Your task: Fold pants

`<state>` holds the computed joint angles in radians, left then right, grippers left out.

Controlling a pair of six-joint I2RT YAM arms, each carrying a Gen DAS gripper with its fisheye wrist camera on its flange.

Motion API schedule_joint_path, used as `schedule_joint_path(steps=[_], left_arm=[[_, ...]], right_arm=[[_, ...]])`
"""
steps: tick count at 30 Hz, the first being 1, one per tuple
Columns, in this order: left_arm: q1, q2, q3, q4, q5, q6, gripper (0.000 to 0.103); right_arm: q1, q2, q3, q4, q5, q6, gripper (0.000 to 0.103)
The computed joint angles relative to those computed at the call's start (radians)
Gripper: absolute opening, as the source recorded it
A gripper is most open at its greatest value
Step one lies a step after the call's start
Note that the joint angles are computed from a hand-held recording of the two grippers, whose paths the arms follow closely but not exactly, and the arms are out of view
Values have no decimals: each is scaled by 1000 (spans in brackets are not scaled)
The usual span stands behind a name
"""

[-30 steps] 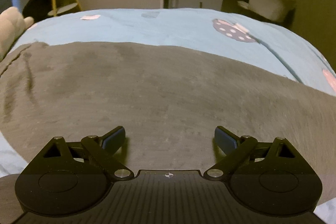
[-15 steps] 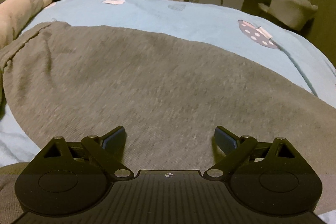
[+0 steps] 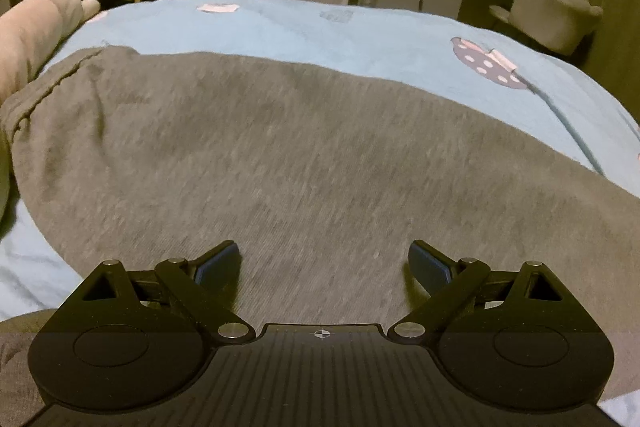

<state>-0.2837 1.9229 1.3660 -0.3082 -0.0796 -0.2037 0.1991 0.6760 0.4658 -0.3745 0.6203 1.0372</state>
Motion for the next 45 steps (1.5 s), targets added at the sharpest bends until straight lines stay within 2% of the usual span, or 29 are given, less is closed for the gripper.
schedule_joint_path(steps=[2, 5, 9, 11, 12, 13, 15, 18, 19, 21, 24, 27, 28, 30, 32, 34, 39, 42, 45], left_arm=[[8, -6, -4, -2, 16, -4, 97], [23, -24, -23, 13, 44, -15, 97], [51, -42, -47, 36, 99, -21, 97], [64, -50, -59, 50, 127, -24, 97], [73, -56, -67, 61, 149, -29, 97], [81, -60, -73, 70, 170, -33, 97], [92, -62, -76, 75, 200, -36, 97], [105, -66, -86, 90, 254, -36, 97], [108, -65, -89, 97, 273, -33, 97], [105, -63, -94, 111, 310, -23, 97], [103, -53, -92, 112, 373, 4, 97], [92, -48, -88, 91, 426, 27, 97], [88, -46, -82, 75, 432, 38, 97], [81, -42, -70, 43, 445, 61, 97], [75, -33, -47, 9, 456, 64, 97], [71, -18, -15, -16, 482, 45, 97], [43, 72, 134, -99, 539, 3, 96], [30, 183, 284, -214, 587, -8, 86], [27, 247, 354, -235, 637, -58, 84]], right_arm=[[142, 155, 93, 82, 47, -80, 10], [286, 363, 208, 197, 24, -186, 10], [447, 659, 344, 322, -63, -286, 11], [500, 811, 404, 359, -128, -292, 14], [516, 881, 442, 348, -157, -282, 18], [522, 943, 484, 315, -202, -267, 31], [529, 1031, 549, 245, -292, -221, 40], [529, 985, 501, 249, -324, -174, 56], [535, 949, 475, 254, -297, -157, 62], [537, 862, 418, 250, -224, -106, 67], [480, 728, 333, 198, -182, 7, 68], [399, 656, 261, 96, -239, 119, 65], [383, 656, 254, 49, -258, 137, 50], [398, 619, 202, 29, -230, 156, 37], [415, 585, 172, 57, -190, 204, 37], [437, 587, 191, 12, -128, 238, 38], [454, 539, 142, 38, -106, 257, 42], [446, 504, 84, 113, -107, 256, 49], [439, 503, 63, 158, -112, 261, 49]])
